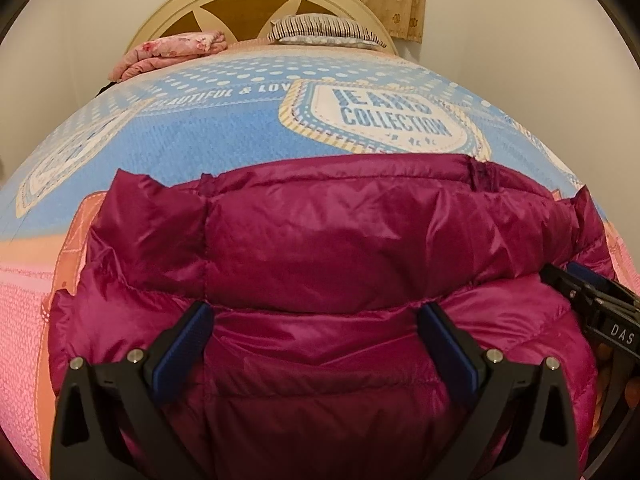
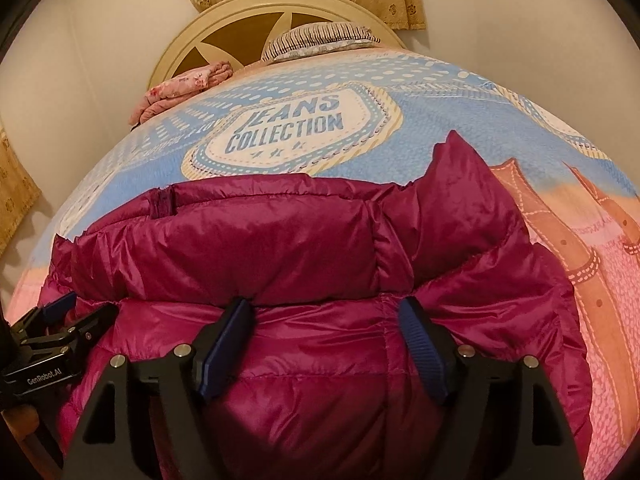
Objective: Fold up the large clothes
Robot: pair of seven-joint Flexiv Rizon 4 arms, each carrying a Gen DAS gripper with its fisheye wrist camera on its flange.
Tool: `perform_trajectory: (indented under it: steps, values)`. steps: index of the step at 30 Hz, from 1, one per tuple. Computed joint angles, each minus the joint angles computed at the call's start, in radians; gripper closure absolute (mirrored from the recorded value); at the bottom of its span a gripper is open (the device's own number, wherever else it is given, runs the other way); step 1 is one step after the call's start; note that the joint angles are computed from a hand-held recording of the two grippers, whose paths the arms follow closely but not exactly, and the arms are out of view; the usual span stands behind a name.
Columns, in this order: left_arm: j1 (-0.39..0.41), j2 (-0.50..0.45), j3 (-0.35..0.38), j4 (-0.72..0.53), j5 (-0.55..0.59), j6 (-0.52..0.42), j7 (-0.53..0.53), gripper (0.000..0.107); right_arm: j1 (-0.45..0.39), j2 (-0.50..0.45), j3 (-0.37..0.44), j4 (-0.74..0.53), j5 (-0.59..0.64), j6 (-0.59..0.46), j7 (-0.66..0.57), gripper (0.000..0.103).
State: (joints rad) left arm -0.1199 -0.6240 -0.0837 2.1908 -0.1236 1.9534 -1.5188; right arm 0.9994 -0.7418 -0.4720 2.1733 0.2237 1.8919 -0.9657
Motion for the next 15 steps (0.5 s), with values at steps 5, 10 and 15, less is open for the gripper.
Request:
perform_trajectory:
  steps: [5,10,15]
  values:
    - [-0.019,0.0,0.017,-0.003,-0.011,-0.011,0.005,0.004,0.015,-0.008,-0.019,-0.008,-0.013,-0.024,0.002,0.02]
    - [-0.042,0.0,0.036,-0.011,-0.029,-0.026,0.014,0.004,0.024,-0.012,-0.029,-0.01,-0.031,-0.04,0.009,0.018]
    - [-0.06,-0.001,0.051,-0.015,-0.044,-0.035,0.023,0.004,0.05,-0.02,-0.062,-0.013,-0.057,-0.073,0.021,0.014]
